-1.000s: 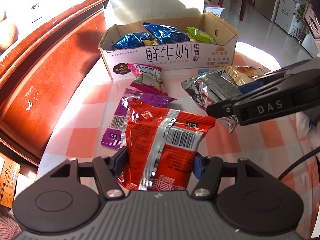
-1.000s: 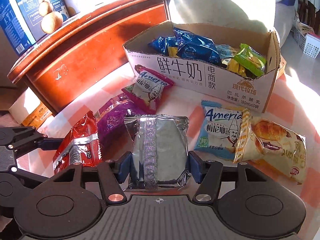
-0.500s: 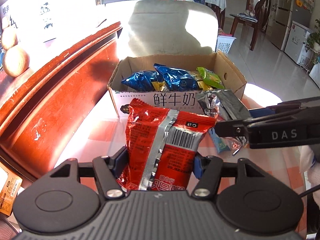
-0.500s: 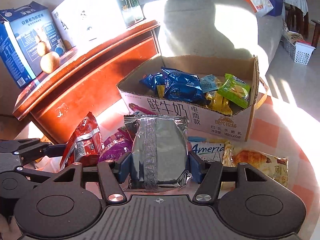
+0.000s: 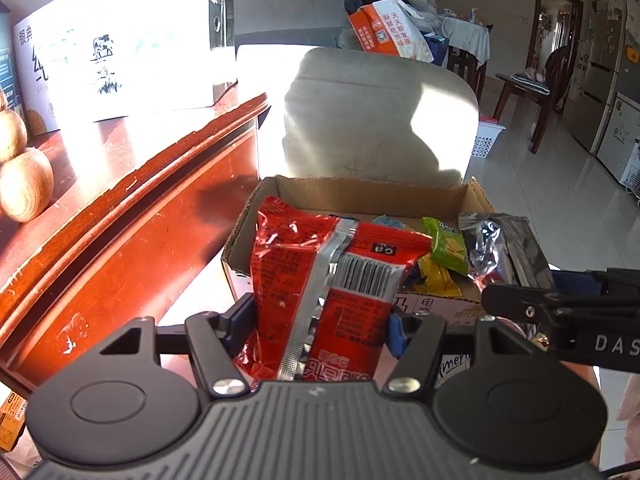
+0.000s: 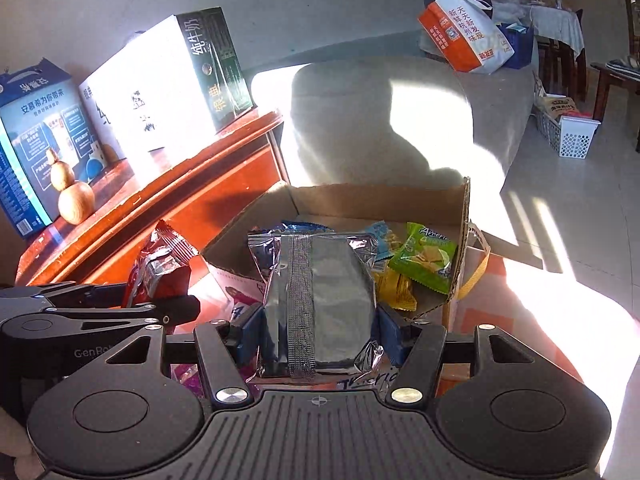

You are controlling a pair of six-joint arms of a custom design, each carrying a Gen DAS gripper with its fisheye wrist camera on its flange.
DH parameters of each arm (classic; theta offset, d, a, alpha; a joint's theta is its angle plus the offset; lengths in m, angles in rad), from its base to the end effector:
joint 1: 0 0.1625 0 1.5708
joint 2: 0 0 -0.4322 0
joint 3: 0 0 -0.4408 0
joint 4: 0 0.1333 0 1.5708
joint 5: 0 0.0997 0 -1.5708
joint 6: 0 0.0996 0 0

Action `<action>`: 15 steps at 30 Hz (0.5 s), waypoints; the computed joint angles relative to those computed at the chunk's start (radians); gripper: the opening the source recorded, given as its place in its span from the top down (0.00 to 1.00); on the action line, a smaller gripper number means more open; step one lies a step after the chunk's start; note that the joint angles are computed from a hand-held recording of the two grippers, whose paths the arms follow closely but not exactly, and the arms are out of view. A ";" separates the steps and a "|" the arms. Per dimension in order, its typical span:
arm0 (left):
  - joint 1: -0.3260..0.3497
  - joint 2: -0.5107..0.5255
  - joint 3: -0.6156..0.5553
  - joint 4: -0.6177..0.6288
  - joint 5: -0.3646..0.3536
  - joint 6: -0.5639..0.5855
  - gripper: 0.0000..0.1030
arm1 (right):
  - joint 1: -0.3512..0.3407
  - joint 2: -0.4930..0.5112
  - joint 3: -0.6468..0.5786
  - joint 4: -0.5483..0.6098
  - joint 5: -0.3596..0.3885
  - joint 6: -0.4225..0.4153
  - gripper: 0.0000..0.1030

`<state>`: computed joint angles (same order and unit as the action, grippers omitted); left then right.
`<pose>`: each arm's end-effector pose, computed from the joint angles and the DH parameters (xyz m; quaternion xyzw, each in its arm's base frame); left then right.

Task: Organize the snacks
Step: 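Carry the red packet into the box with left tool while right tool carries silver packet there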

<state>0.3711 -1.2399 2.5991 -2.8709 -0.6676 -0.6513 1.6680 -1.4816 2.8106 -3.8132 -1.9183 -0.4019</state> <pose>-0.2298 -0.3164 0.0728 0.2559 0.8623 -0.3325 0.2836 0.1260 -0.2681 0.1867 0.1444 -0.8754 0.4058 0.2193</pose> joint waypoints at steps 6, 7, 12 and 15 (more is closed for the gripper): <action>0.049 0.106 -0.070 -0.122 0.049 0.086 0.39 | -0.032 0.027 -0.043 -0.044 0.016 0.007 0.43; 0.058 0.123 -0.083 -0.140 0.051 0.101 0.39 | -0.035 0.036 -0.051 -0.058 0.017 0.002 0.43; 0.123 0.201 -0.147 -0.239 0.043 0.174 0.39 | -0.078 0.051 -0.082 -0.079 0.061 0.009 0.43; 0.153 0.240 -0.183 -0.286 0.039 0.216 0.39 | -0.091 0.073 -0.099 -0.096 0.065 0.004 0.43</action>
